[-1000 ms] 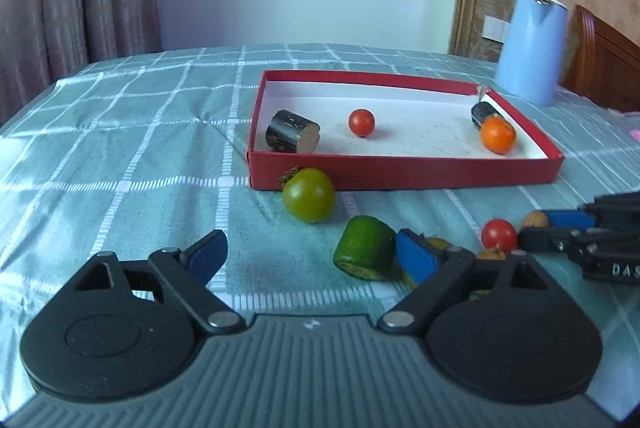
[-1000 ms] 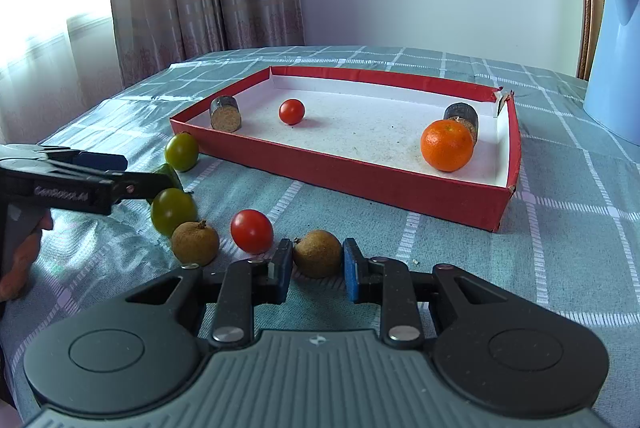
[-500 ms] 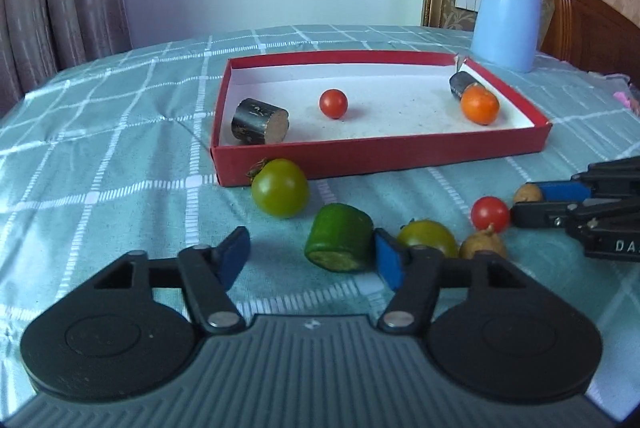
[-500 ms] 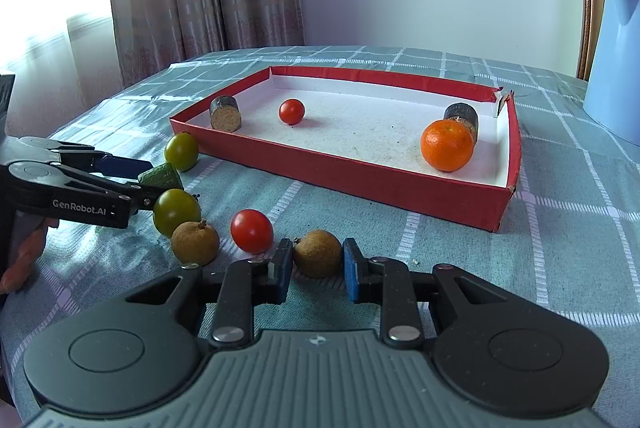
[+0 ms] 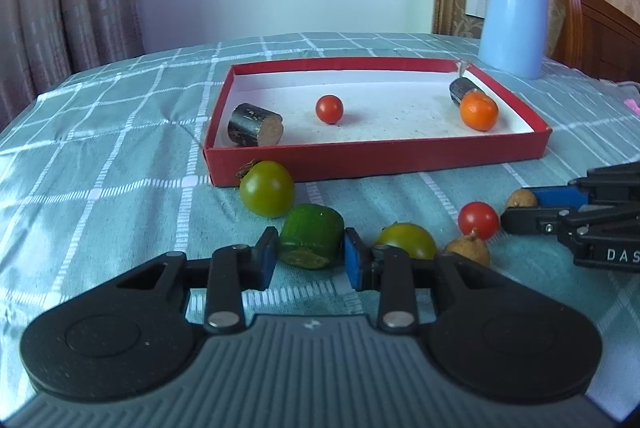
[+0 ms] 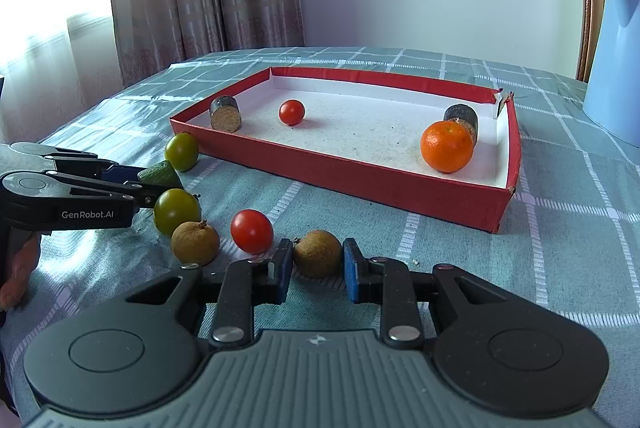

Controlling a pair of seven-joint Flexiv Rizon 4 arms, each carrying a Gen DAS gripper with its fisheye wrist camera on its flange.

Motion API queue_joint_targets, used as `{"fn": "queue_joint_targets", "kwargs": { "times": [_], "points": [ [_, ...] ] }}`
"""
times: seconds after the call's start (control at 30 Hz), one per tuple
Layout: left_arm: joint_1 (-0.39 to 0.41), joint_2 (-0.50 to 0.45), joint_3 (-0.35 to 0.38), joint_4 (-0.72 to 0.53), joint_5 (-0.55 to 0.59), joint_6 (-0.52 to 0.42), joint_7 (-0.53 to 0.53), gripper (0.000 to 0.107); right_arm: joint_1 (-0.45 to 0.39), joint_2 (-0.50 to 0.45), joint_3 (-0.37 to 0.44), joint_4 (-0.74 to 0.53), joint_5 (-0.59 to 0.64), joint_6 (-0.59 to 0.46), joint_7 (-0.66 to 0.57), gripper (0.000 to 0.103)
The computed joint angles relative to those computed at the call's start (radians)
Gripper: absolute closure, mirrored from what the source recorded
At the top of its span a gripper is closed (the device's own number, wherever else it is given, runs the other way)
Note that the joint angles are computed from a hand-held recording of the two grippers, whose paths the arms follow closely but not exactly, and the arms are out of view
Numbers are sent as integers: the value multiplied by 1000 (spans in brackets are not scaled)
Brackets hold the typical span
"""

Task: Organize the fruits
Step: 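Close the left gripper around a cut green lime piece, then carry the lime piece into the tray and open the left gripper while the right carries the longan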

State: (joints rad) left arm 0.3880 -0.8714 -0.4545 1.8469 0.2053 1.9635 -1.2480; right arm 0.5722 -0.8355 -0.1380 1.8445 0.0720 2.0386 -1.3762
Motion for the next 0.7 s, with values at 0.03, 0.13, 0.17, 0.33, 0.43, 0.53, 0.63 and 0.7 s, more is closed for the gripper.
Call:
{"fn": "queue_joint_targets", "kwargs": {
  "times": [0.03, 0.13, 0.17, 0.33, 0.43, 0.53, 0.63, 0.7],
  "points": [
    [-14, 4, 14, 3, -8, 10, -5, 76, -1, -1, 0, -1, 4, 2, 3, 77],
    [-53, 13, 53, 11, -20, 47, -21, 76, -3, -3, 1, -6, 10, 0, 11, 77],
    [-64, 15, 64, 13, -19, 58, -25, 76, 1, -3, -3, -5, 13, 2, 11, 77],
    [-111, 28, 113, 15, -19, 89, -52, 76, 12, -6, -14, -6, 31, 8, 16, 77],
    [-121, 33, 123, 11, -18, 84, -64, 76, 21, -7, -21, -5, 47, 17, 19, 77],
    [-121, 36, 124, 9, -12, 88, -75, 76, 22, -8, -22, -5, 54, 20, 18, 77],
    [-122, 39, 127, 10, -6, 95, -84, 76, 23, -8, -23, -6, 57, 19, 18, 77],
    [-129, 44, 135, 12, -8, 103, -92, 76, 30, -9, -29, -5, 65, 23, 17, 77]
  ]
}}
